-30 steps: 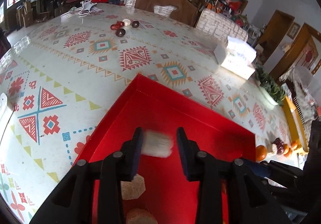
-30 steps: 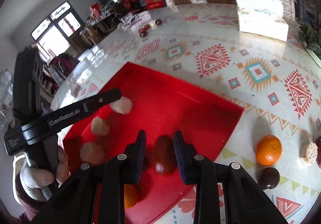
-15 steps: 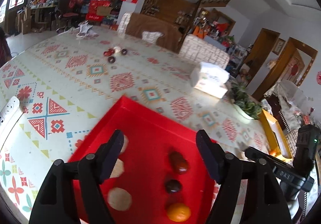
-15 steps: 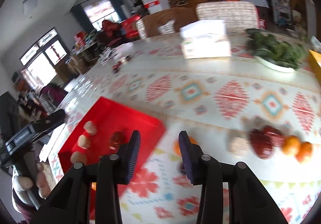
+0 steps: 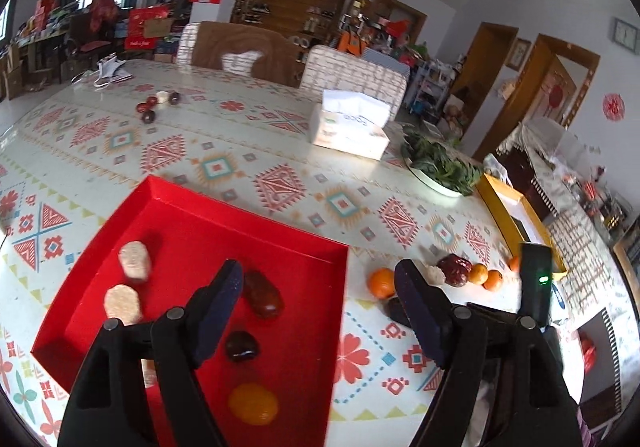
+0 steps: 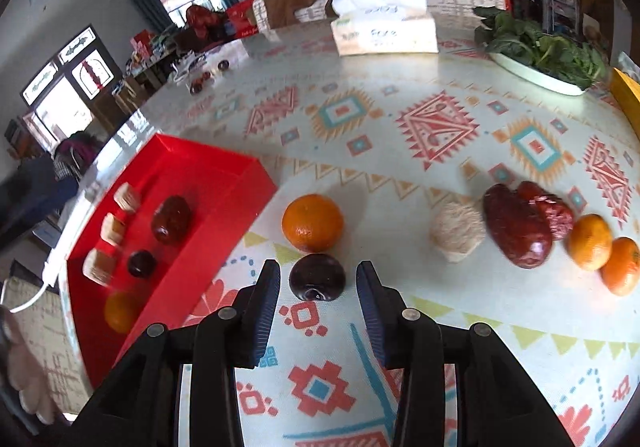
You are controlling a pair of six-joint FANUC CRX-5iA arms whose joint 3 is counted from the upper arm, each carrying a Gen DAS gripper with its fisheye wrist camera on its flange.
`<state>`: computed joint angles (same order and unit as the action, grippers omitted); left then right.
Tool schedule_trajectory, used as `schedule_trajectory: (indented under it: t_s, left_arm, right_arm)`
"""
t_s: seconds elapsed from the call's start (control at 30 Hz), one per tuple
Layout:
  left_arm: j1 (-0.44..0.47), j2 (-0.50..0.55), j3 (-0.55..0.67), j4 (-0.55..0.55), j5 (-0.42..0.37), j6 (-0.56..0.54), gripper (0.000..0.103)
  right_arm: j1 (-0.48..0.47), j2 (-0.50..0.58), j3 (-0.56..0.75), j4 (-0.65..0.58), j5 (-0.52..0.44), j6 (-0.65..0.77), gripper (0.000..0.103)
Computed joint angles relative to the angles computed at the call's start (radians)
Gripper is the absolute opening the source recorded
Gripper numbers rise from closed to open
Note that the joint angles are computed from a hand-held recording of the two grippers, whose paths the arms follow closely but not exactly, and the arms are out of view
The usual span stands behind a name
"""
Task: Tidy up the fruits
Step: 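Return both tools to the pile and grasp a dark plum with the right tool, then grasp a tangerine with the left tool while the right tool holds the plum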
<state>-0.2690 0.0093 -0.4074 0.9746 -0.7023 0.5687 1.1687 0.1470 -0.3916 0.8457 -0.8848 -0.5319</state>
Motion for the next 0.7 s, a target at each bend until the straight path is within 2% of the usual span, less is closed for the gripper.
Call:
schedule_trajectory:
  t_s: [0.03, 0.1, 0.27, 0.37, 0.53, 0.6, 0.7]
  left_arm:
    - [-0.009, 0.003, 0.005, -0.009, 0.001, 0.006, 0.077]
    - [-0.025, 0.014, 0.020, -0.029, 0.001, 0.023, 0.077]
    - [-0.079, 0.062, 0.074, -0.105, -0.012, 0.081, 0.077]
    - [-0.116, 0.092, 0.105, -0.151, -0.019, 0.090, 0.077]
    - [-0.194, 0.173, 0.200, -0.334, -0.004, 0.160, 0.076]
    - [-0.221, 0.212, 0.253, -0.439, 0.003, 0.238, 0.066]
    - [-0.244, 0.259, 0.317, -0.549, -0.010, 0.331, 0.062]
  right_arm:
    - [0.001, 0.008, 0.005, 0.012, -0.013, -0.001, 0.043]
    - [-0.001, 0.022, 0.020, 0.002, -0.019, 0.019, 0.031]
    - [0.016, 0.002, -0.004, 0.008, -0.023, 0.011, 0.028]
    - [0.054, -0.028, -0.032, -0.002, -0.068, -0.014, 0.028]
    - [0.121, -0.109, -0.132, 0.020, -0.121, -0.146, 0.029]
    - [0.136, -0.142, -0.177, 0.046, -0.118, -0.211, 0.029]
    - [0.146, -0.174, -0.222, 0.073, -0.110, -0.268, 0.029]
